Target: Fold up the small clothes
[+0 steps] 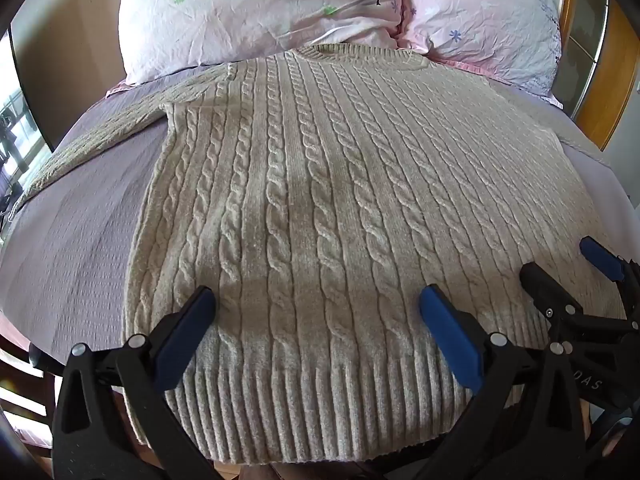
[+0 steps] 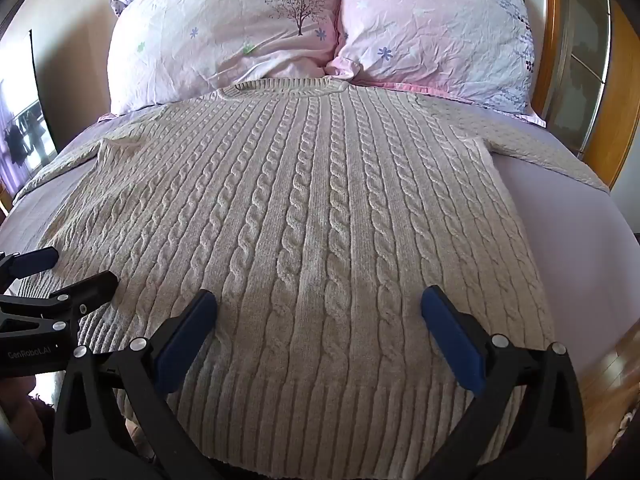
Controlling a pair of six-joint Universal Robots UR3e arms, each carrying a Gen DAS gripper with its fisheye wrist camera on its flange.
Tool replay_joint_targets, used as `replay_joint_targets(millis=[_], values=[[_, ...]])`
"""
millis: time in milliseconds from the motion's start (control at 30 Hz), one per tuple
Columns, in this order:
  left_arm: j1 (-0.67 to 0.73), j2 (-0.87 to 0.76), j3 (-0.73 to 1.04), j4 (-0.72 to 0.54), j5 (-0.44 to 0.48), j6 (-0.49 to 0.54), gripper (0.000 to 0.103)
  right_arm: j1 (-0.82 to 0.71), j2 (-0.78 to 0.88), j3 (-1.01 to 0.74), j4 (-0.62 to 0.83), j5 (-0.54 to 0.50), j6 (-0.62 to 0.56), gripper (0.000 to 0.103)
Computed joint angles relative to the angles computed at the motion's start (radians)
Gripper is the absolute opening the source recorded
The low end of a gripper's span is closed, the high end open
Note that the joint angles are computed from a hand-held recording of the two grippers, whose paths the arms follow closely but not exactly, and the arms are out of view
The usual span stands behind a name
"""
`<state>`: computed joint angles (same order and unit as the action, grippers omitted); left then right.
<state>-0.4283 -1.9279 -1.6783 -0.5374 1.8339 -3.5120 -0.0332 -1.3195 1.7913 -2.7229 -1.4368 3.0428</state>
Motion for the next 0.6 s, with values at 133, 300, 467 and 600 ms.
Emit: replay_joint_targets(millis=[133, 300, 467, 600], values=[[0.0, 0.0, 0.0, 0.001, 0.001, 0.0, 0.101, 0.0, 0.0, 0.002, -0.005, 0.001, 0.001, 0.102], [0.001, -0.001, 0.004, -0.003, 0.0, 0.0, 0.101, -0.001, 0.0, 0.002, -0.004, 0.002, 0.0, 0.102], [-0.001, -0.001, -0.001, 0.004, 0.002, 0.0, 0.101, 0.0, 0.0, 0.004, -0.006, 0.0, 0.0, 0.102], [-0.001, -0.001, -0.001, 0.004, 0.002, 0.0, 0.101, -0.001, -0.001, 0.005, -0.007, 0.0, -0.001, 0.102]])
